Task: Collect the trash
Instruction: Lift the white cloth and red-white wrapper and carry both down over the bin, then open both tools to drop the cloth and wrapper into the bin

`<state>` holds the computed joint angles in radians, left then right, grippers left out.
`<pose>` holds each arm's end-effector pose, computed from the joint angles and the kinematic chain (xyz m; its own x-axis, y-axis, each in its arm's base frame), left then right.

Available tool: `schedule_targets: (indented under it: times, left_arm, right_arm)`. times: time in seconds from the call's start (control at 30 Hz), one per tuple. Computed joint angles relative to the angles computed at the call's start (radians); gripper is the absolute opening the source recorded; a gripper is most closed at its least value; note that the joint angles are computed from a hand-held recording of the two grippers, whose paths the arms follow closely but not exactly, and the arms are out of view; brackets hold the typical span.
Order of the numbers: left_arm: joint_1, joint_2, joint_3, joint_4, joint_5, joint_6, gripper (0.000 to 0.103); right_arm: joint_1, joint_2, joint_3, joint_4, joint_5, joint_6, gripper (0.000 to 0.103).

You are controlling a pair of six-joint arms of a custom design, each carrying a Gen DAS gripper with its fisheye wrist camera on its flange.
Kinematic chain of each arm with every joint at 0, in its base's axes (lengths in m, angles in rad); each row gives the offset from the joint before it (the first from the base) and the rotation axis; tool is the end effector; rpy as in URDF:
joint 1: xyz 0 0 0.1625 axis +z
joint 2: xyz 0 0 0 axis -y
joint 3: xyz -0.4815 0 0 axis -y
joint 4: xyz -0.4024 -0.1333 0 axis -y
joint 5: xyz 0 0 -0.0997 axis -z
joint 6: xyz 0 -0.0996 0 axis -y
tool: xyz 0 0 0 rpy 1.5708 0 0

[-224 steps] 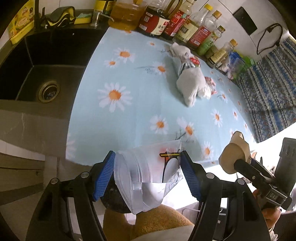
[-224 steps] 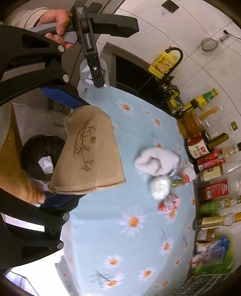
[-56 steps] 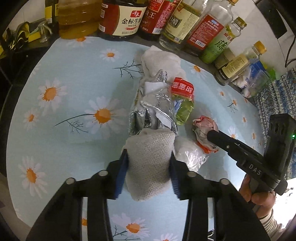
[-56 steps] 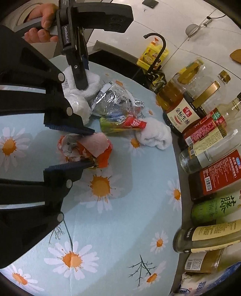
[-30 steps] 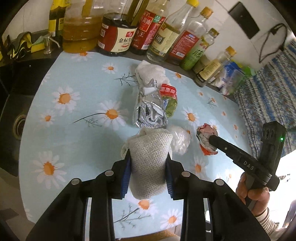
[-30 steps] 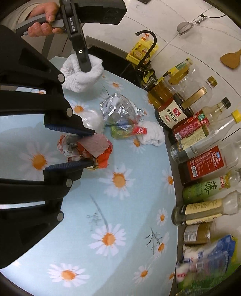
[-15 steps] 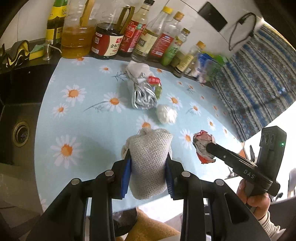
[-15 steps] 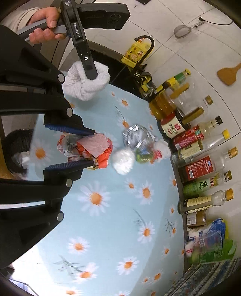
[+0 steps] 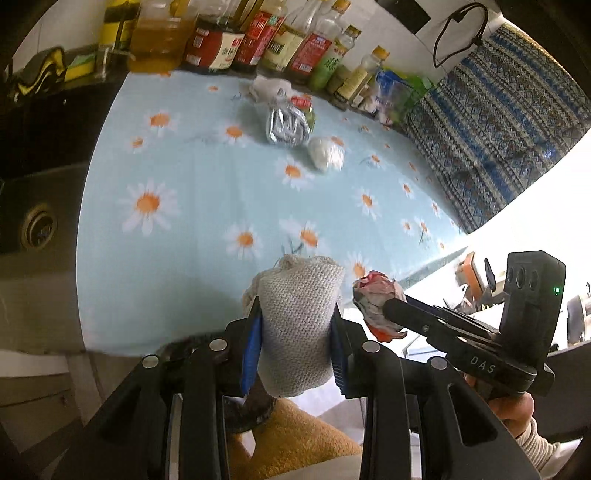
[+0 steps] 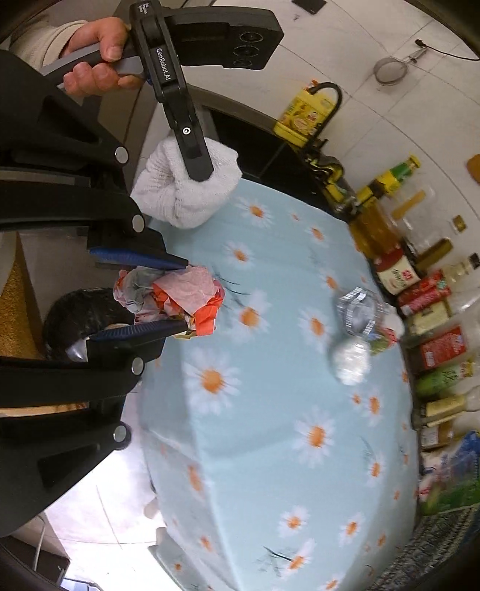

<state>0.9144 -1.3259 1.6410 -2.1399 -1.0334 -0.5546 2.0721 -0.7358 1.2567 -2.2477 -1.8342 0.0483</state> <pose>-0.2307 -0.6015 0.4472 -0.9563 -0.0447 -0.2889 0.1024 0.8743 -0.4745 0.4879 -0.6670 0.2059 -0.8881 -0.3862 0.2494 -0.4324 0.8860 -0.1676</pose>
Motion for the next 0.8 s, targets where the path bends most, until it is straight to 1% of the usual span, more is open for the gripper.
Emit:
schedule_targets:
  times: [0.23,0.5,0.8]
  left_arm:
    - [0.004,-0.036,0.082,0.048,-0.030,-0.062,0.030]
    - [0.039,-0.040,0.158,0.071,-0.093,-0.126,0.030]
    - [0.077,-0.042,0.226,0.079,-0.122,-0.194,0.030]
  right_arm:
    - [-0.006,-0.021,0.086,0.000,0.021,0.029,0.030]
    - [-0.033,-0.033,0.180,0.031,0.023,0.079,0.031]
    - [-0.063,-0.017,0.195,0.092,0.023,0.098,0.031]
